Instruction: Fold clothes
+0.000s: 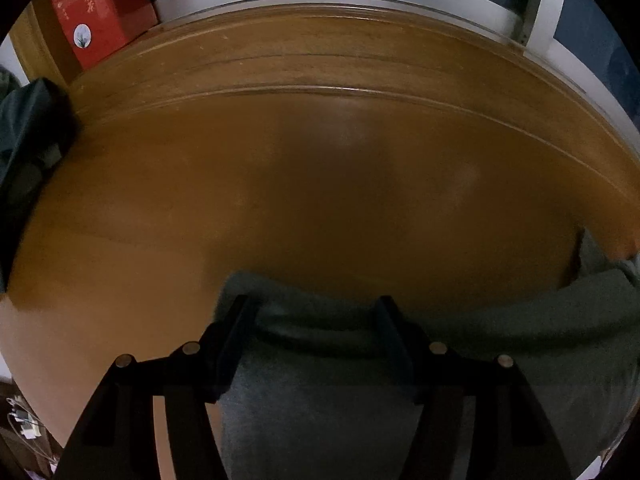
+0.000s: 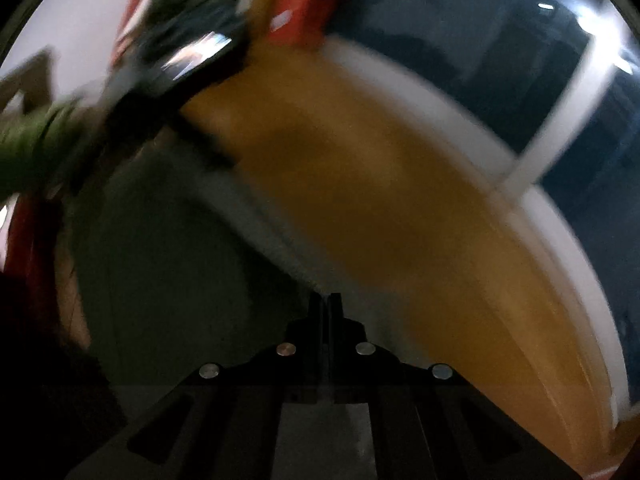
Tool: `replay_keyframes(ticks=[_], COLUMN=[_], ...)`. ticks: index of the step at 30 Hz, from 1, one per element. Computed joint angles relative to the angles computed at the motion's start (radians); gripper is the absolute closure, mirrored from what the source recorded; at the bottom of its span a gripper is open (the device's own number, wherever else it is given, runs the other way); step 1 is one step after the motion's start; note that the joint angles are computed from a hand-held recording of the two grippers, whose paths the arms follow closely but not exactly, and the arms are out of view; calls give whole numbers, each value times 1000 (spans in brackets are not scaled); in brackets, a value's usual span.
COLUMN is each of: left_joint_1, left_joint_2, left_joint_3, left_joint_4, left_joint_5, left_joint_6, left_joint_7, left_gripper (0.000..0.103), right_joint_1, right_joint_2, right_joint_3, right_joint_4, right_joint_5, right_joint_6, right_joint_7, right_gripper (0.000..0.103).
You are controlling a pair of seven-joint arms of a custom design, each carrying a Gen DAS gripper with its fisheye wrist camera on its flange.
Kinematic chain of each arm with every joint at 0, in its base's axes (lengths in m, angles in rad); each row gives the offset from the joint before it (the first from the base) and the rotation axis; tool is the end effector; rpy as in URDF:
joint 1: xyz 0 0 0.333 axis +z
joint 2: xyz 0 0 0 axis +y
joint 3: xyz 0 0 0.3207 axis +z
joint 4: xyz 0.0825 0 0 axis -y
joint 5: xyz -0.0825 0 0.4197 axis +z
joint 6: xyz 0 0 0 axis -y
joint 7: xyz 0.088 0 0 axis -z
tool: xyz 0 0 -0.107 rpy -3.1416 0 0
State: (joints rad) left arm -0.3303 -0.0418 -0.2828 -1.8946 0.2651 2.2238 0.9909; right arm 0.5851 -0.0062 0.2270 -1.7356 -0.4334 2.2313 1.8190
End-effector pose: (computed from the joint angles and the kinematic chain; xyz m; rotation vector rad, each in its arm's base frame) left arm 0.5076 -0.3500 0.5516 -1.8142 2.1251 -0.4445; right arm 0.4473 0.4538 0.6206 -2.4521 1.0745 -0.7122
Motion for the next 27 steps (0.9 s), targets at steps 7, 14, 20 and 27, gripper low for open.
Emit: replay_keyframes(ticks=[7, 14, 20, 27], left_joint_1=[-4, -14, -49, -81], left_joint_2=[2, -89, -63, -23], left_joint_3=[-2, -7, -45, -65], left_joint_4=[11, -57, -46, -5], left_joint_5=[6, -130, -145, 8], left_joint_6=[-12, 75, 67, -1], left_joint_7=[0, 57, 41, -61], left_gripper=[43, 43, 43, 43], right_joint_1=[38, -72, -136, -98], right_joint_2=[54, -65, 188, 367], right_joint_3=[7, -56, -90, -127], right_joint_4=[-1, -45, 220, 410], right_joint_5=[-12, 174, 317, 293], right_joint_6=[-75, 118, -32, -134], right_joint_7=[35, 161, 45, -33], right_gripper=[98, 57, 57, 93])
